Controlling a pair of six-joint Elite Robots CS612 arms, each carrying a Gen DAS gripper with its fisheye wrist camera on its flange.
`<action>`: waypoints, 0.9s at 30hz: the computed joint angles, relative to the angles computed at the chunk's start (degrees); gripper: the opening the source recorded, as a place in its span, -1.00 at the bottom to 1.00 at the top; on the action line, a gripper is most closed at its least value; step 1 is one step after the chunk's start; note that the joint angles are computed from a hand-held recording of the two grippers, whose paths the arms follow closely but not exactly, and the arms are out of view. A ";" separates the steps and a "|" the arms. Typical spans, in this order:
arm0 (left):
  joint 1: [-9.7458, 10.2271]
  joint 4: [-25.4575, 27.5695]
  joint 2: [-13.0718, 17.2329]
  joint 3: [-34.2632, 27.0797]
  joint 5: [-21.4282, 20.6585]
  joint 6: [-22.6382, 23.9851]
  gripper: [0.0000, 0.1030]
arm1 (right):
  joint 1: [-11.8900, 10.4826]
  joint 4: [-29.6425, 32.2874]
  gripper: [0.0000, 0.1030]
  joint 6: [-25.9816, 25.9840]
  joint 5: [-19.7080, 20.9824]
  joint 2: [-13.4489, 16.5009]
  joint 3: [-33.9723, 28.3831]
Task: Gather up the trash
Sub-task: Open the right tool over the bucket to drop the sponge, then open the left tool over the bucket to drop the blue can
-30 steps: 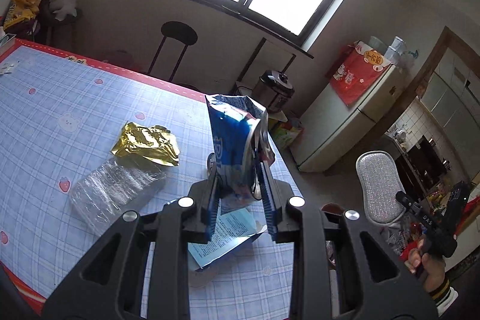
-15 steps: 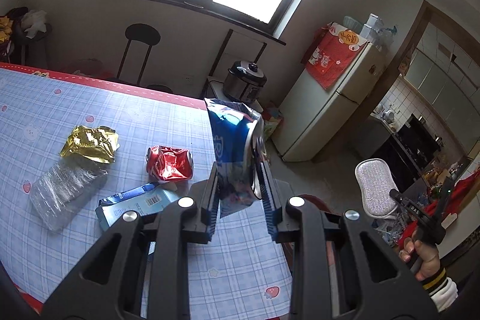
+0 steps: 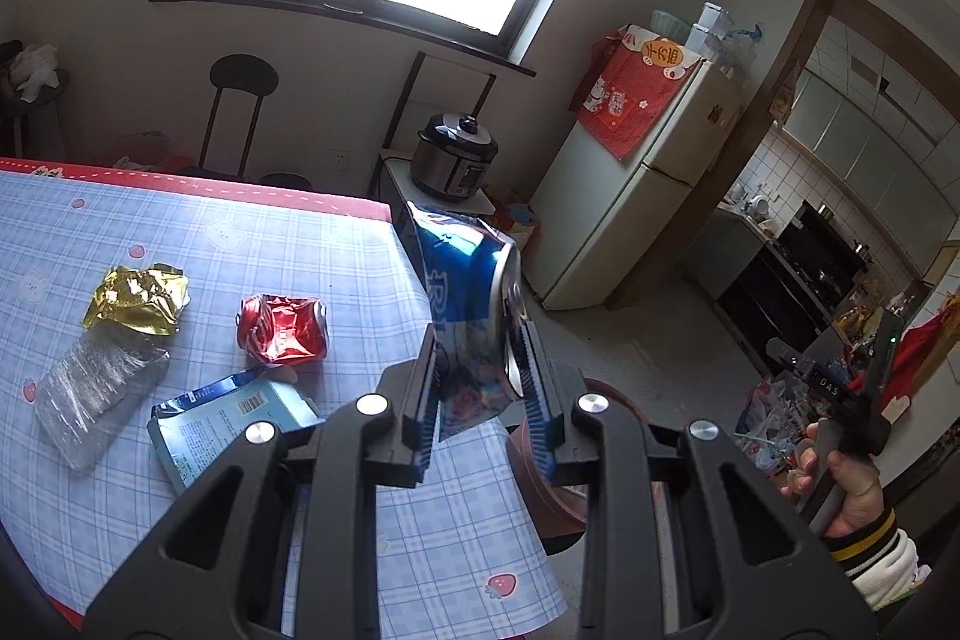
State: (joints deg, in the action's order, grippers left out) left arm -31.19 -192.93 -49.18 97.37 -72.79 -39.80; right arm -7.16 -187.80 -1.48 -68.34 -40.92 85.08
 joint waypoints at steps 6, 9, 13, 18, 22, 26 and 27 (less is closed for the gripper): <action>-0.50 1.41 2.07 -4.35 -5.01 4.52 -0.45 | -0.87 -0.37 0.89 -0.66 -3.36 -1.89 2.97; -0.88 2.66 3.62 -7.16 -7.89 6.96 -0.45 | -1.38 -1.47 0.89 -1.55 -5.07 -2.61 4.67; -1.33 5.03 6.15 -11.83 -11.89 9.98 -0.45 | -2.46 -1.32 0.89 -0.99 -5.57 -3.51 6.53; -1.98 7.21 9.46 -17.96 -15.74 13.28 -0.45 | -3.89 -1.66 0.89 -1.21 -7.15 -4.39 8.76; -2.55 9.16 12.02 -22.61 -18.06 15.52 -0.45 | -4.98 -1.67 0.89 -1.06 -9.02 -4.92 10.16; -3.03 12.75 14.65 -27.35 -19.38 17.03 -0.43 | -5.98 -1.29 0.89 -0.40 -10.32 -5.28 11.11; -3.09 13.76 15.29 -28.51 -19.65 17.24 -0.36 | -6.16 -1.26 0.89 -0.39 -10.61 -5.35 11.31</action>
